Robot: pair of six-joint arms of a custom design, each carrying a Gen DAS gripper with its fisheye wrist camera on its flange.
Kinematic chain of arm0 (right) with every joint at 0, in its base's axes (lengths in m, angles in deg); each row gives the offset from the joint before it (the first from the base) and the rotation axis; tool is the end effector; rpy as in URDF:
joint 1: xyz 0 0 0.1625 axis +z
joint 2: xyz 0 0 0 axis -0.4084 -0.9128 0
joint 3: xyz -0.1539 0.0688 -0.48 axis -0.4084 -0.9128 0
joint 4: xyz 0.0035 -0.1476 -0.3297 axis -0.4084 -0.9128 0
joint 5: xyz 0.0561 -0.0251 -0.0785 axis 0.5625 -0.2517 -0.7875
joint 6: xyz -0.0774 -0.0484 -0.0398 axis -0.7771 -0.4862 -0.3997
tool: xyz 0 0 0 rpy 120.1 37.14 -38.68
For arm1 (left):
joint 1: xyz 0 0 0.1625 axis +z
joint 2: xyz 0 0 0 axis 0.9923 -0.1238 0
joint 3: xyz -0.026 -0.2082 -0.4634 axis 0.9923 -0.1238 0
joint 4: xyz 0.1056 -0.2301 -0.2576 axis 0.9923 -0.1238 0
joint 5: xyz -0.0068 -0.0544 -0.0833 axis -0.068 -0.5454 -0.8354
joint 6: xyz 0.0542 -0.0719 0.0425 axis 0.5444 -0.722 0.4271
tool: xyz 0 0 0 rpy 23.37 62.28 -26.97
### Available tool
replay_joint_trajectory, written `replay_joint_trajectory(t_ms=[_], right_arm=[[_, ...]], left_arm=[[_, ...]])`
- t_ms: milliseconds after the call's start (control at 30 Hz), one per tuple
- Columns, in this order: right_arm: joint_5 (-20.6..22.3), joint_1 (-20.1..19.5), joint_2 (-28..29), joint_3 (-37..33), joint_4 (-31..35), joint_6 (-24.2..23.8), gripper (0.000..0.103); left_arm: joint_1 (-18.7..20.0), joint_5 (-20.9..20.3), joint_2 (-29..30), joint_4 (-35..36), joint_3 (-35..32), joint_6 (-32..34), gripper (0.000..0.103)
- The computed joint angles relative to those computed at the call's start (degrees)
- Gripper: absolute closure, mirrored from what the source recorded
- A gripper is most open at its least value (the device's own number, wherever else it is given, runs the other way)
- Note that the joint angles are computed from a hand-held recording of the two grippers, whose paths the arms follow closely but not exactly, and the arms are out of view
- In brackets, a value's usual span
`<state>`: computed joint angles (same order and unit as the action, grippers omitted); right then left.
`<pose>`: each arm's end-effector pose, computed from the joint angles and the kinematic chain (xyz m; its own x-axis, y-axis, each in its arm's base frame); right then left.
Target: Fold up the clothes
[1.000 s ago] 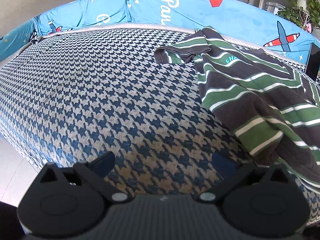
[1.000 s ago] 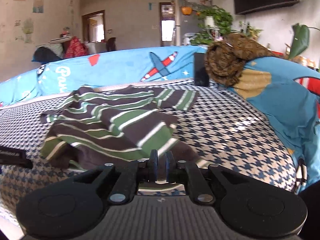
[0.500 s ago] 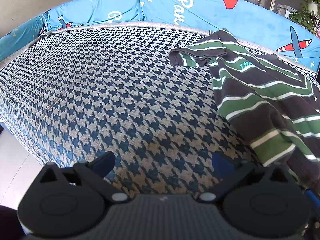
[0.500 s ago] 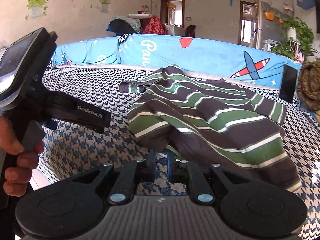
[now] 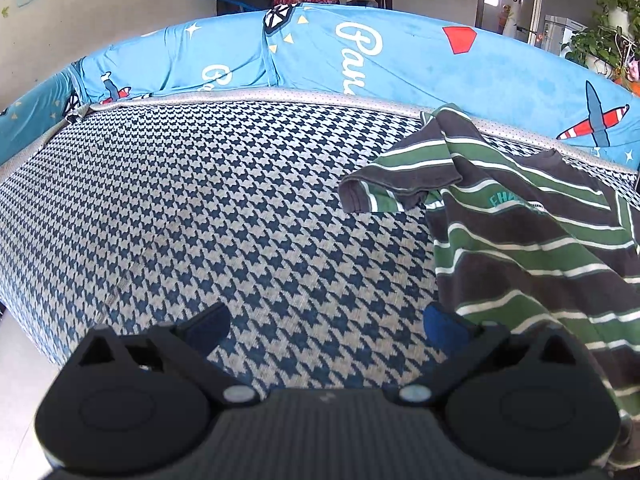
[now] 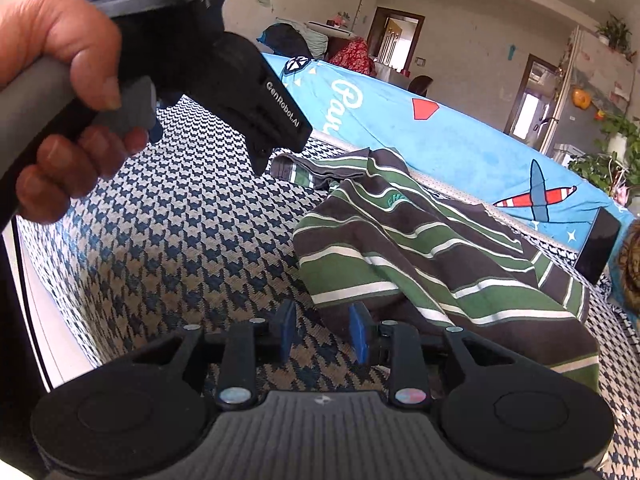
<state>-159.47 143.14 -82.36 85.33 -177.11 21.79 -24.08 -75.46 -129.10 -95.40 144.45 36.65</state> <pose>0.3411 -0.4392 -0.0488 -0.3395 -0.5416 0.7690 -0.9331 0.2970 -0.2028 -0.0543 -0.5219 0.3139 -0.6673 -0.3459 -0.6596 0.2722 0.7111 -0.6483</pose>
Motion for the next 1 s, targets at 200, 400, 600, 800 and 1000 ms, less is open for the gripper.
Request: replay_joint_trajectory(t_ms=[200,400,600,800,1000], right_arm=[[-1.7,-0.1,3.8,-5.6,-3.6,-11.2,0.075],[-0.2,-0.8,1.6,-7.6,3.6,-10.3,0.094],[15.7,-5.6,-12.4,-7.4,30.0,19.4,0.095],[13.1,-9.3,-14.9,-12.2,31.1,36.5,0.095],[2.1,-10.0,-14.9,-15.3,33.4,45.0,0.093]], left_arm=[[1.7,-4.0,1.2,-1.8,-2.6,4.7,0.000],[3.3,-8.2,0.0,-0.3,-4.5,3.3,0.000],[3.6,-9.0,-0.2,-0.6,-5.1,3.3,0.000],[4.3,-10.4,0.4,2.2,-7.2,2.6,0.000],[4.4,-12.8,1.3,4.5,-8.3,1.6,0.000]])
